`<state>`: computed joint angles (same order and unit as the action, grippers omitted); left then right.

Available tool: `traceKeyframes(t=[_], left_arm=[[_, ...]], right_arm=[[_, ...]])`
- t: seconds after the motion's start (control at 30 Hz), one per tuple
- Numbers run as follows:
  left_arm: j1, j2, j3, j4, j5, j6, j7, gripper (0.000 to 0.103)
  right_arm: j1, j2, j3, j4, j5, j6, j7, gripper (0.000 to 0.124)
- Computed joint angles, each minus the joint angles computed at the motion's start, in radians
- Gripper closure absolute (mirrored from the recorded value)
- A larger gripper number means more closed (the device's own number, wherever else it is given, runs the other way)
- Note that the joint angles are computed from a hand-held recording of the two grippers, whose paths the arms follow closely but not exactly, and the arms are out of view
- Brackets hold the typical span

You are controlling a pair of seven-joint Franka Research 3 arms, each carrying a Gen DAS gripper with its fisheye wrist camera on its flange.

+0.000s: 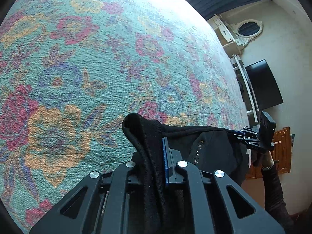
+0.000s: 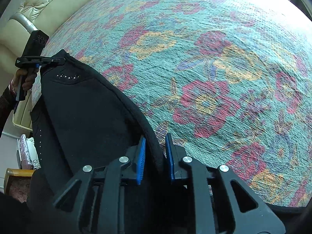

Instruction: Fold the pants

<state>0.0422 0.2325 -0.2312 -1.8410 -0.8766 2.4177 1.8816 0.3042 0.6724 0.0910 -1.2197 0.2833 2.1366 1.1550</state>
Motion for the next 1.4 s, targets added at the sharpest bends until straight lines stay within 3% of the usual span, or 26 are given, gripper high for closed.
traceKeyframes(t=[0.13, 0.27, 0.43, 0.6, 0.67, 0.73, 0.87, 0.93, 0.97, 1.0, 1.1, 1.13, 1.23, 1.3, 1.4], left_arm=[[0.017, -0.077, -0.019, -0.064, -0.197, 0.036, 0.219, 0.093], [-0.001, -0.176, 0.013, -0.162, -0.417, 0.018, 0.409, 0.093], [-0.066, -0.296, 0.066, -0.302, -0.526, 0.009, 0.5, 0.093], [-0.124, -0.428, 0.116, -0.462, -0.642, 0.026, 0.574, 0.093], [-0.138, -0.476, 0.131, -0.526, -0.649, 0.029, 0.562, 0.09], [-0.148, -0.514, 0.142, -0.587, -0.628, 0.029, 0.519, 0.077], [-0.172, -0.595, 0.147, -0.695, -0.586, 0.07, 0.426, 0.073], [-0.188, -0.636, 0.155, -0.744, -0.615, 0.101, 0.382, 0.054], [-0.197, -0.661, 0.164, -0.777, -0.659, 0.11, 0.375, 0.051], [-0.202, -0.684, 0.166, -0.803, -0.691, 0.12, 0.36, 0.051], [-0.214, -0.743, 0.143, -0.85, -0.763, 0.171, 0.308, 0.051], [-0.219, -0.751, 0.131, -0.852, -0.773, 0.184, 0.286, 0.05], [-0.237, -0.73, 0.088, -0.826, -0.763, 0.232, 0.202, 0.05], [-0.255, -0.7, 0.076, -0.8, -0.789, 0.257, 0.172, 0.05], [-0.269, -0.645, 0.046, -0.758, -0.704, 0.331, 0.034, 0.05]], right_arm=[[0.013, -0.165, 0.003, -0.241, 0.011, 0.206, -0.029, 0.11], [0.036, -0.341, 0.012, -0.495, 0.011, 0.422, -0.049, 0.11], [0.069, -0.55, 0.028, -0.824, 0.003, 0.642, -0.05, 0.11], [0.096, -0.659, 0.038, -1.05, -0.068, 0.789, 0.025, 0.109], [0.101, -0.677, 0.042, -1.107, -0.108, 0.813, 0.07, 0.108], [0.105, -0.686, 0.046, -1.145, -0.101, 0.808, 0.09, 0.107], [0.106, -0.697, 0.053, -1.197, -0.158, 0.828, 0.171, 0.106], [0.095, -0.701, 0.059, -1.208, -0.279, 0.824, 0.265, 0.104], [0.089, -0.701, 0.061, -1.209, -0.34, 0.819, 0.313, 0.101], [0.091, -0.698, 0.061, -1.207, -0.347, 0.813, 0.323, 0.098], [0.102, -0.697, 0.062, -1.214, -0.317, 0.82, 0.322, 0.073], [0.099, -0.697, 0.065, -1.218, -0.369, 0.827, 0.365, 0.067], [0.09, -0.692, 0.07, -1.212, -0.557, 0.82, 0.512, 0.066], [0.097, -0.692, 0.065, -1.214, -0.517, 0.824, 0.496, 0.064], [0.097, -0.69, 0.059, -1.219, -0.505, 0.837, 0.502, 0.059]])
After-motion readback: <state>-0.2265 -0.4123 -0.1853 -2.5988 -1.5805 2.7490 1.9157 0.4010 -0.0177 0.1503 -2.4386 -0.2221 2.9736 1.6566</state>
